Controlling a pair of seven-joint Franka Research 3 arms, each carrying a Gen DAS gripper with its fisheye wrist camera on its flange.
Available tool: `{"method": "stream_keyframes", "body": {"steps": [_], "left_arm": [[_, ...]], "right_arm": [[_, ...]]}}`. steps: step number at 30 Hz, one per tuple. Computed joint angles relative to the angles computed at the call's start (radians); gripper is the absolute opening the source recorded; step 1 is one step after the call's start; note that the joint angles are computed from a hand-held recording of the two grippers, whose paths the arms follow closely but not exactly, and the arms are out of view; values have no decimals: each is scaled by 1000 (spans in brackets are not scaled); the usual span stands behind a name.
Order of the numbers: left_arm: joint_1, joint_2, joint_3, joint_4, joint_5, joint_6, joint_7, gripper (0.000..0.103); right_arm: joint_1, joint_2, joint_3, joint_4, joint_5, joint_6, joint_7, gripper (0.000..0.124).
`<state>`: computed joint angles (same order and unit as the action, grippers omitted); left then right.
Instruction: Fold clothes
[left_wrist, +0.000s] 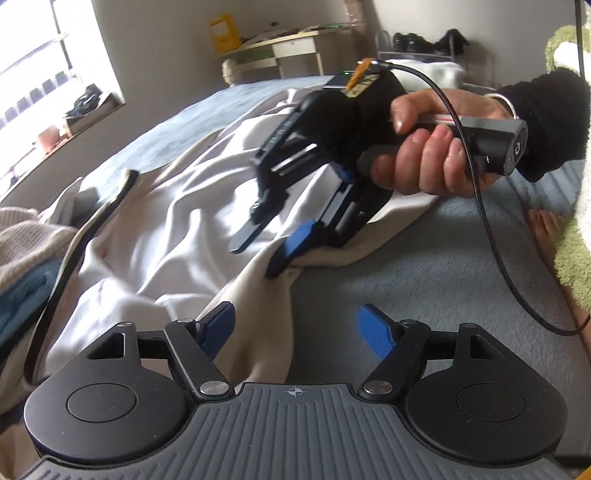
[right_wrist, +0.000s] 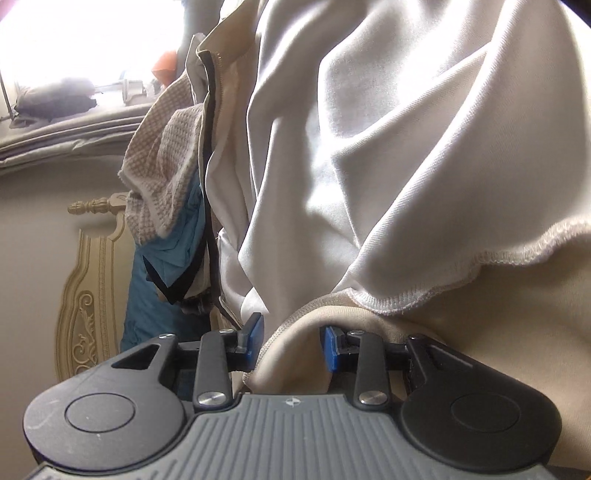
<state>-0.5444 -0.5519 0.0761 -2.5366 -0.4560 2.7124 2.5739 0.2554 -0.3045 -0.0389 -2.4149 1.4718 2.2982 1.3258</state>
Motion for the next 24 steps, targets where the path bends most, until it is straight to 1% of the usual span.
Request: {"method": "stream_keyframes", "body": {"steps": [2,4,6,7,10,13,15,17,21,23,24], "left_arm": [[23,26,-25,4,33,9,-17,64],[49,50,-51,7,73,20,-41,61],[75,75,-76,11,118,31,-71,61],[77,80,-77,15,124,29,-84,61],[79,86,-74,21,134,38,-108,58],[78,91,-70,24,137,51,-130,51],[77,95,-64,31,134,52,-146,43],[82,104,-60,48,129,40,-167,30],[86,122,-44,86,87,2,-191,27],[92,128,-41,103,56,-14,-201,25],[95,130,-41,109,41,-21,-206,25]], "right_arm": [[0,6,-5,1,17,-12,2,35],[-4,-2,-8,0,9,-25,-13,36],[-8,-12,-11,0,-7,-38,-35,37],[-10,-22,-11,0,-26,-40,-55,37],[-14,-83,6,1,-155,-13,-165,40],[-7,-177,54,-25,-376,77,-285,40],[2,-231,93,-50,-521,143,-356,40],[16,-271,128,-85,-636,200,-411,40],[47,-308,178,-147,-789,329,-465,38],[47,-316,210,-180,-871,405,-467,38],[36,-315,236,-195,-921,446,-458,38]]}}
